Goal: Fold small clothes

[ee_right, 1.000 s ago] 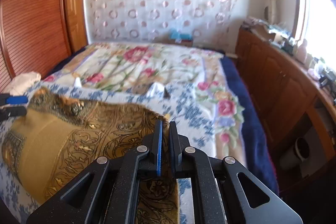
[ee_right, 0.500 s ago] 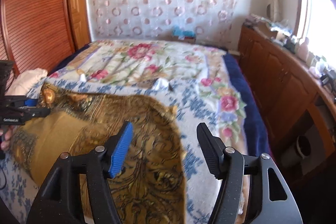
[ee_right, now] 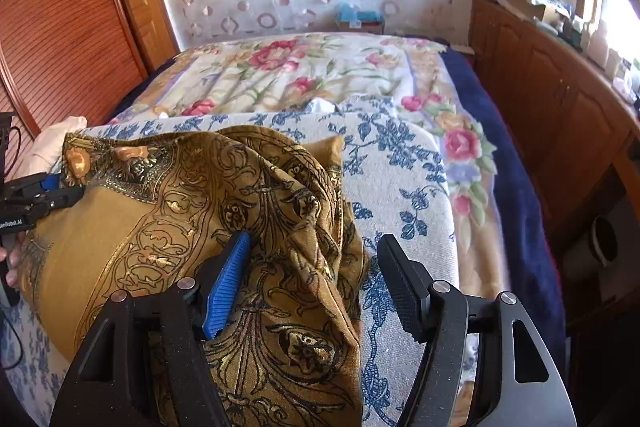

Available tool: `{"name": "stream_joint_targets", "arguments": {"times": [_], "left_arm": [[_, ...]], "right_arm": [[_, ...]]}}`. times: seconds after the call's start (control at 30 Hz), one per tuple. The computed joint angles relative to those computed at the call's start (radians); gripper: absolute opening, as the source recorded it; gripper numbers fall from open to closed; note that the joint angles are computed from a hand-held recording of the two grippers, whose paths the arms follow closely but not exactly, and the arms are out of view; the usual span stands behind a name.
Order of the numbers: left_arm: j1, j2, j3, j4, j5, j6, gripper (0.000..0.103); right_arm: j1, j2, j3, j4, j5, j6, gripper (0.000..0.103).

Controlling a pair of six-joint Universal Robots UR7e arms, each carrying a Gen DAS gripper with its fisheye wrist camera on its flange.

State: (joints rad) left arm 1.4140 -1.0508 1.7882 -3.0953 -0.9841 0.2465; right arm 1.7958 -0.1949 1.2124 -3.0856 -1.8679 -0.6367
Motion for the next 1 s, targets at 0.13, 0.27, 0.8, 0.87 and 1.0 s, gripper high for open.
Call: {"name": "stream_joint_targets", "arguments": {"times": [0.13, 0.27, 0.8, 0.87, 1.0], "left_arm": [[0.000, 0.000, 0.000, 0.001, 0.001, 0.001, 0.059], [-0.001, 0.000, 0.001, -0.003, 0.005, 0.000, 0.059], [-0.042, -0.115, 0.104, -0.098, -0.115, 0.013, 0.006], [-0.065, -0.159, 0.154, -0.152, -0.107, 0.040, 0.005], [-0.081, -0.250, 0.235, -0.232, -0.098, 0.061, 0.005]], "right_arm": [[-0.004, -0.007, 0.004, 0.008, 0.010, 0.007, 0.068], [-0.005, -0.007, 0.004, 0.011, 0.014, 0.006, 0.068], [0.006, -0.067, 0.144, -0.144, 0.146, -0.086, 0.009], [0.019, -0.082, 0.173, -0.189, 0.164, -0.093, 0.009], [0.063, -0.090, 0.191, -0.231, 0.199, -0.107, 0.008]]}}
